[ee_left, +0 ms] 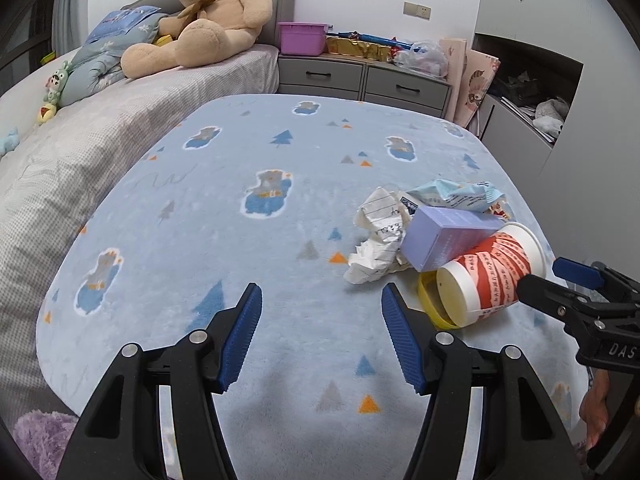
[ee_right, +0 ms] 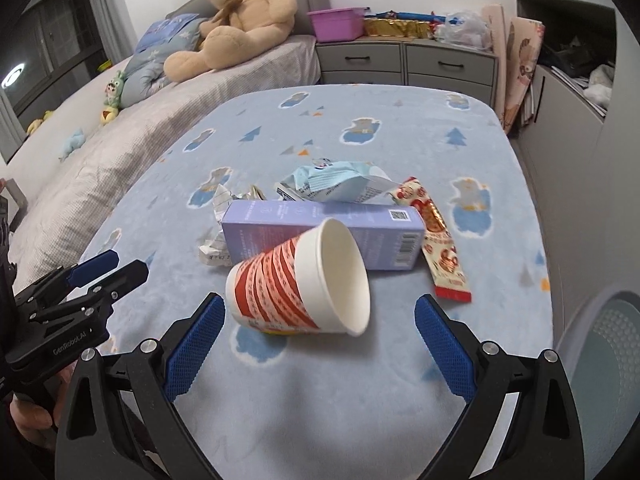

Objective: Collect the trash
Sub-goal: 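Move both tools back toward the trash on the table, then grasp the white-and-red paper cup rim with the right tool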

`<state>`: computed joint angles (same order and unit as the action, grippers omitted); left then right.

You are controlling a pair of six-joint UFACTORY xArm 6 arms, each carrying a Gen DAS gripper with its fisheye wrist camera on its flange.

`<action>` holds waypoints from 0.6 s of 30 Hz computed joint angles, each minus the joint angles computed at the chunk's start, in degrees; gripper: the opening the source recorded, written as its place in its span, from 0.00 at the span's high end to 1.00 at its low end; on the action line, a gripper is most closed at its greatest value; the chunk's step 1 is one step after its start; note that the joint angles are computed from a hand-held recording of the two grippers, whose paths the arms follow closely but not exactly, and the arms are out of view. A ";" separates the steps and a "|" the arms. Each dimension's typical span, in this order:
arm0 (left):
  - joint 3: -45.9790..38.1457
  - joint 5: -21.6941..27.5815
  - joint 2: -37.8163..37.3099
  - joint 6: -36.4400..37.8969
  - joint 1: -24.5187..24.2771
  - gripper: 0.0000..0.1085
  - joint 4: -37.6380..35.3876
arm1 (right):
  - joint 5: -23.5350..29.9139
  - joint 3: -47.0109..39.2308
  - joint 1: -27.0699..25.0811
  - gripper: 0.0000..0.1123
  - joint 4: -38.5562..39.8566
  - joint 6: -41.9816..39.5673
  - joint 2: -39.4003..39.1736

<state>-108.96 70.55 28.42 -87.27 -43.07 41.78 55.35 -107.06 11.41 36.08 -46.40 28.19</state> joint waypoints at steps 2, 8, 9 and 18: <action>0.51 -0.31 -0.19 -0.25 0.28 0.45 -0.23 | 1.11 -2.35 0.40 0.18 -0.33 0.01 1.75; 2.40 -1.15 -1.12 -1.22 0.97 0.45 -0.55 | 5.43 -8.14 1.25 0.32 -2.15 1.53 6.11; 2.48 -1.22 -1.14 -1.27 1.04 0.45 -0.60 | 6.03 -8.77 1.32 0.33 -2.13 1.59 6.54; 3.45 -2.20 -1.72 -1.62 1.25 0.45 -0.67 | 8.66 -5.98 1.67 0.67 -0.33 -0.16 4.21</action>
<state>-105.51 68.35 26.70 -88.89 -41.82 41.12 64.02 -113.04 13.08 35.75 -46.56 32.39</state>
